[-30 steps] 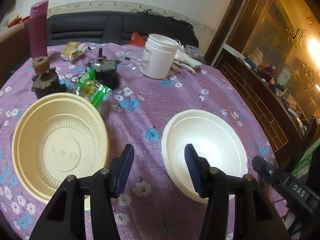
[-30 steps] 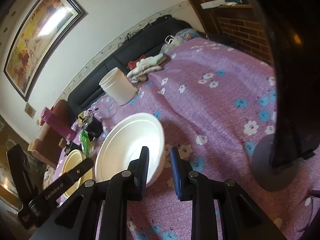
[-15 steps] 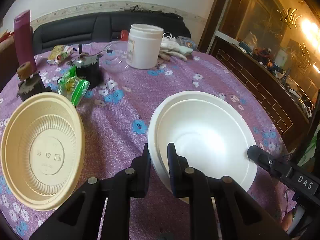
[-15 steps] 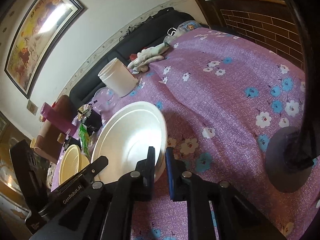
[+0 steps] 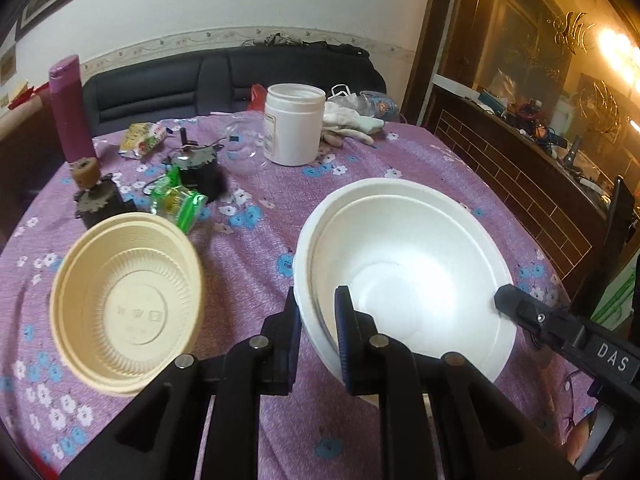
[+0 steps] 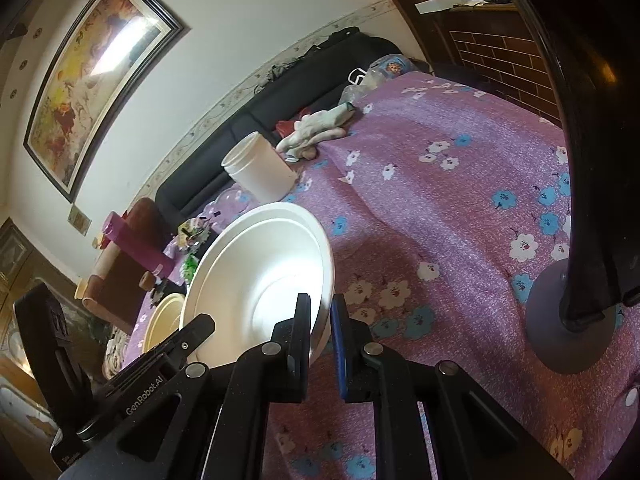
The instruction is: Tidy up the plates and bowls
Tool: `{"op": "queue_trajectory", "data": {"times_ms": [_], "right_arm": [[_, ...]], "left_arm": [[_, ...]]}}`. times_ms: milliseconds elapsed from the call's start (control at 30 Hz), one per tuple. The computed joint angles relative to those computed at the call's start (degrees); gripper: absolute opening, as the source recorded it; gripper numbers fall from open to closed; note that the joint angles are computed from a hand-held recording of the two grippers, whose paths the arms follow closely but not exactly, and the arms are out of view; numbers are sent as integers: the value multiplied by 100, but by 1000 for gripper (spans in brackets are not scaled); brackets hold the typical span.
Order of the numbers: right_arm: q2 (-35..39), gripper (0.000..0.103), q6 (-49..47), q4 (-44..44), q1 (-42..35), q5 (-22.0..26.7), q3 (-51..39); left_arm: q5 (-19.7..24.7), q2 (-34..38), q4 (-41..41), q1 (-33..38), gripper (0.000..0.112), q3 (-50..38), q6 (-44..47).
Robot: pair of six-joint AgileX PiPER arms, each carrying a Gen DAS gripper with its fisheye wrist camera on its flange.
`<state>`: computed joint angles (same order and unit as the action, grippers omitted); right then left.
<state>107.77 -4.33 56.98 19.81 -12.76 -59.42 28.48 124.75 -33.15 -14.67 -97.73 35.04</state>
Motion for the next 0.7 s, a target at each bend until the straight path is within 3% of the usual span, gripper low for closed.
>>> {"op": "queue_trajectory", "data": {"times_ms": [233,400,567,700], "right_arm": [[-264,11,684,-757,263,-72,155],[-574,11,-471,405,841,-351,215],[-982,12,-1527,1603,1604,-820,550],[-1342,13,-1140,1532,2054,-967,1009]], "left_arm": [[-565,-975,525,73,16,1184,-348],[-884,-1812,325,278,19,2172,-6],[-1107,-2775,-863,514,24,3400,1460],[-1130,-3530,-2321,755,26,4386,3273]]}}
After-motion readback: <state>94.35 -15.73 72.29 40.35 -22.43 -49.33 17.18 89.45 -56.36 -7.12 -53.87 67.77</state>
